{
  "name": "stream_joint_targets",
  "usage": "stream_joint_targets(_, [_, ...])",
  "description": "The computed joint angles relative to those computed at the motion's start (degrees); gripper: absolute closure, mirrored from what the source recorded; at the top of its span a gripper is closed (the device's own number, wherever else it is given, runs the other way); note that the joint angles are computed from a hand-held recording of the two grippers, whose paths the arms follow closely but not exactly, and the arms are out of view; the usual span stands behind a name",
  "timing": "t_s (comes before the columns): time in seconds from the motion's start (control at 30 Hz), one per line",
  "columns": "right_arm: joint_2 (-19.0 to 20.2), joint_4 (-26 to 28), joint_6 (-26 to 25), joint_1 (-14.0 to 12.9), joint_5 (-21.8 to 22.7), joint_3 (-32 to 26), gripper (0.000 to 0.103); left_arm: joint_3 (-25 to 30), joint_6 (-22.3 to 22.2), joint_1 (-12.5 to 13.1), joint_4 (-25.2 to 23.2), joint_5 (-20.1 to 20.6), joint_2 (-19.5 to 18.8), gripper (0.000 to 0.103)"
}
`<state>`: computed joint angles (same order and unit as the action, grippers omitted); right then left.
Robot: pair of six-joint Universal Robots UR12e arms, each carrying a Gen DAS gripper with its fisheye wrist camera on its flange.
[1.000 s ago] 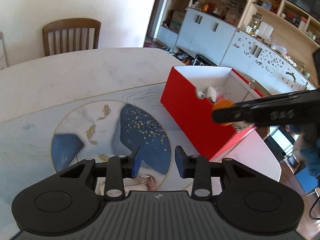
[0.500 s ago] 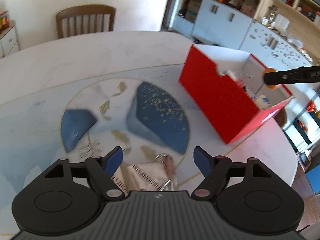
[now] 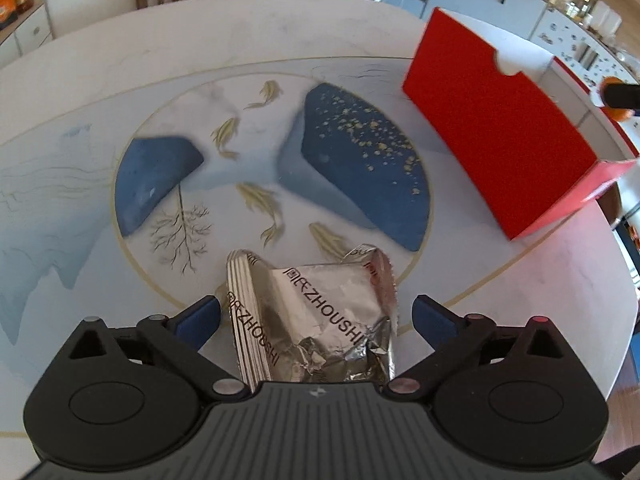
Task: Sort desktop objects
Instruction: 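Lift and carry the pouch with the left gripper while the right gripper carries the orange into the box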
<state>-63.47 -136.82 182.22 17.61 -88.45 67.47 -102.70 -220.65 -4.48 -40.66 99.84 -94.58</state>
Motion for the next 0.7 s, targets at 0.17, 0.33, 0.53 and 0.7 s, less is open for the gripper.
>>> stream_joint_targets(0.17, [-0.1,0.4,0.1,-0.7,-0.1,0.3,0.068,0.5,-0.8,-0.4,-0.2,1.4,-0.5,0.003])
stream_joint_targets(0.33, [-0.2,0.7,-0.1,-1.3,0.0,0.5,0.068,1.5,-1.5,-1.1,-1.3,4.2,-1.0,0.023])
stream_joint_targets(0.53, [0.0,1.2,-0.5,-1.8,-0.4,0.5,0.068,2.4,-3.3,-1.5,-1.9,5.2,-1.5,0.048])
stream_joint_targets(0.7, [0.0,1.6,-1.0,-2.5,-0.7,0.5,0.068,2.6,-5.1,-1.5,-0.9,4.2,-1.5,0.051])
